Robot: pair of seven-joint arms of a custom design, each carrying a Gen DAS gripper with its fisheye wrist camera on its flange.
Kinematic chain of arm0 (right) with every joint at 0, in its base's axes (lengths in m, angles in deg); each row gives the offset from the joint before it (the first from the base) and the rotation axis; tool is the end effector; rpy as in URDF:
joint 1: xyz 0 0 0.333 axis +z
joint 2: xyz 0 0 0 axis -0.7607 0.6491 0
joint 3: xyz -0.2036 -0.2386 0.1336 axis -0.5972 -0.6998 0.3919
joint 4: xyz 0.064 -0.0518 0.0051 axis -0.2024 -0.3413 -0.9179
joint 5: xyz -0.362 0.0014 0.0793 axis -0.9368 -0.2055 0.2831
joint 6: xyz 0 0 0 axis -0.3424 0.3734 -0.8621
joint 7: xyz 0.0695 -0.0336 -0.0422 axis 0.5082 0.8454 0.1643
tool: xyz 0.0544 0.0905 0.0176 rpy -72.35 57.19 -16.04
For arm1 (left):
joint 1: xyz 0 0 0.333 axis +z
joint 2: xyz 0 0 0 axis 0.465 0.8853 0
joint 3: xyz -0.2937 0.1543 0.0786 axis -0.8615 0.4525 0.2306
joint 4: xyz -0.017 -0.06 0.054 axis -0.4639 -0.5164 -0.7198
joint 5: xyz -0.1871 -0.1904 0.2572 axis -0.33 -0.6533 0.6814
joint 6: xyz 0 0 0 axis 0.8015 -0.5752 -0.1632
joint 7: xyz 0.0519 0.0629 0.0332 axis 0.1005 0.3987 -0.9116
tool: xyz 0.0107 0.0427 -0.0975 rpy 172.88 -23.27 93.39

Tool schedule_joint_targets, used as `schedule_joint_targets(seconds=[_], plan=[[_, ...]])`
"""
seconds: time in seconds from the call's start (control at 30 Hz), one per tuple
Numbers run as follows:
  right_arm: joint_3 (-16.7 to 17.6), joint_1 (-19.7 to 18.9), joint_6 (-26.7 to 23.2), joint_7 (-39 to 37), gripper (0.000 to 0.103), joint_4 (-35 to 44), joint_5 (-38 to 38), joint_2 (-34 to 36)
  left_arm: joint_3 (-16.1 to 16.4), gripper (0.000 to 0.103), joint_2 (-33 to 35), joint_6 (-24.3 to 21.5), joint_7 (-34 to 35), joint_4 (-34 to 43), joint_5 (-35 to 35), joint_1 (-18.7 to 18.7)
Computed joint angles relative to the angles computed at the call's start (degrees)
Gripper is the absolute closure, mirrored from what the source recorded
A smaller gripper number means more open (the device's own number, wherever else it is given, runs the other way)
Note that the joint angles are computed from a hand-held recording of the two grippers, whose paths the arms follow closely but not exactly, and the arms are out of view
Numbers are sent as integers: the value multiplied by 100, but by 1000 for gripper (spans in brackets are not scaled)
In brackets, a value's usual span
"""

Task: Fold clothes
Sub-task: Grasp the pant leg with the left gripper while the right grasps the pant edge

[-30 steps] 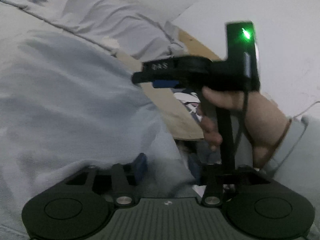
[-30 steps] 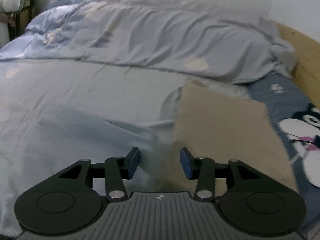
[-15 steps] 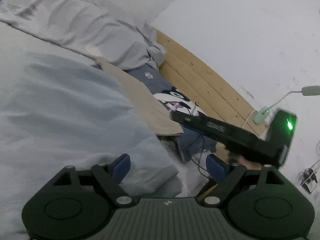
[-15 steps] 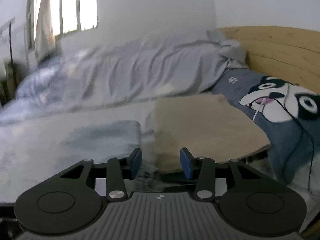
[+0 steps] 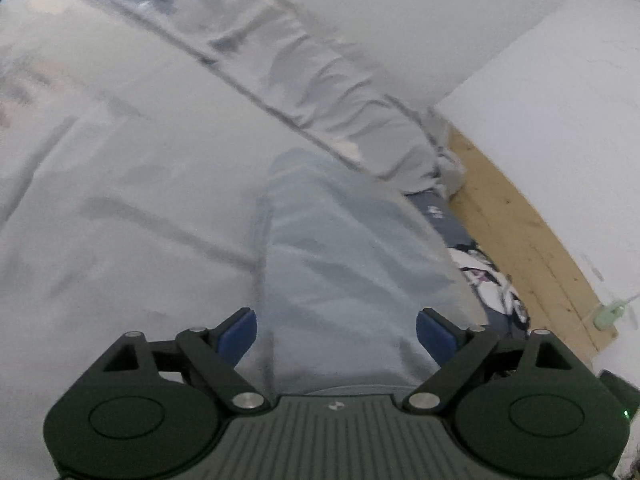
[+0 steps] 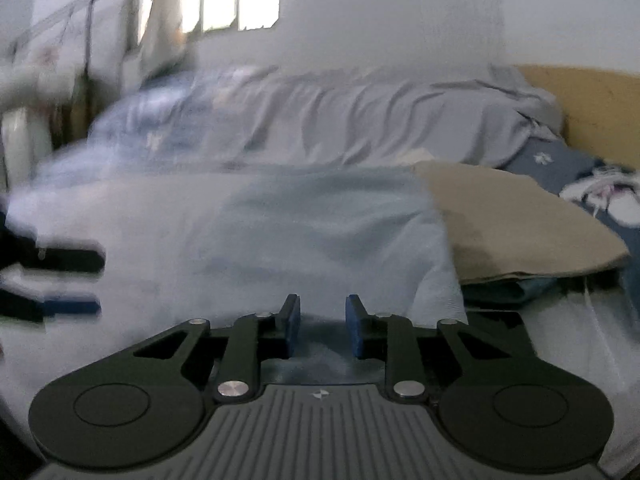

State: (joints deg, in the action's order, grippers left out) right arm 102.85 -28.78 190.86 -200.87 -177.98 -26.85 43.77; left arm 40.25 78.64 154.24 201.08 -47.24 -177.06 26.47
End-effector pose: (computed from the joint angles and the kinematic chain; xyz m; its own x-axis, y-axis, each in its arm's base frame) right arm 0.3309 0.2579 0.4973 -0.2470 -0.9668 0.0654 -0.4994 0.0691 -0.8636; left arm 0.5150 -0.1031 0.4080 -0.4332 -0.5557 0.7096 -0.8239 -0.0750 -0.5617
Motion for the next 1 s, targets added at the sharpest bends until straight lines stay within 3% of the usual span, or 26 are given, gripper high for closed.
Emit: schedule_joint_targets(seconds=[0.07,0.13,0.27,0.37,0.53,0.67,0.8,0.9,0.97,1.0], plan=[[-64,136,-80,-632,80,-112,401,-28,12,14,38,3,31,-13,40,13],[-191,180,111,-776,90,-340,726,-209,30,14,86,-55,26,-12,45,47],[-183,90,362,-750,95,-730,1142,-626,53,14,270,-240,-257,60,109,142],[22,-25,310,-668,95,-803,1233,-740,65,14,462,-588,-683,100,253,259],[179,-132,173,-599,95,-748,1214,-709,-27,14,668,-1023,-618,233,492,326],[186,-145,120,-556,95,-723,1170,-686,-140,14,842,-1113,-663,386,547,278],[217,-143,99,-451,95,-729,1066,-724,-276,0,994,-989,-749,583,610,152],[301,-143,66,-305,86,-741,878,-824,-319,1,993,-861,-940,649,710,96],[533,-130,-163,-96,53,-710,689,-918,-306,13,1000,-925,-1143,685,717,132],[643,-119,-238,53,47,-708,516,-962,-297,31,994,-906,-1282,706,761,137]])
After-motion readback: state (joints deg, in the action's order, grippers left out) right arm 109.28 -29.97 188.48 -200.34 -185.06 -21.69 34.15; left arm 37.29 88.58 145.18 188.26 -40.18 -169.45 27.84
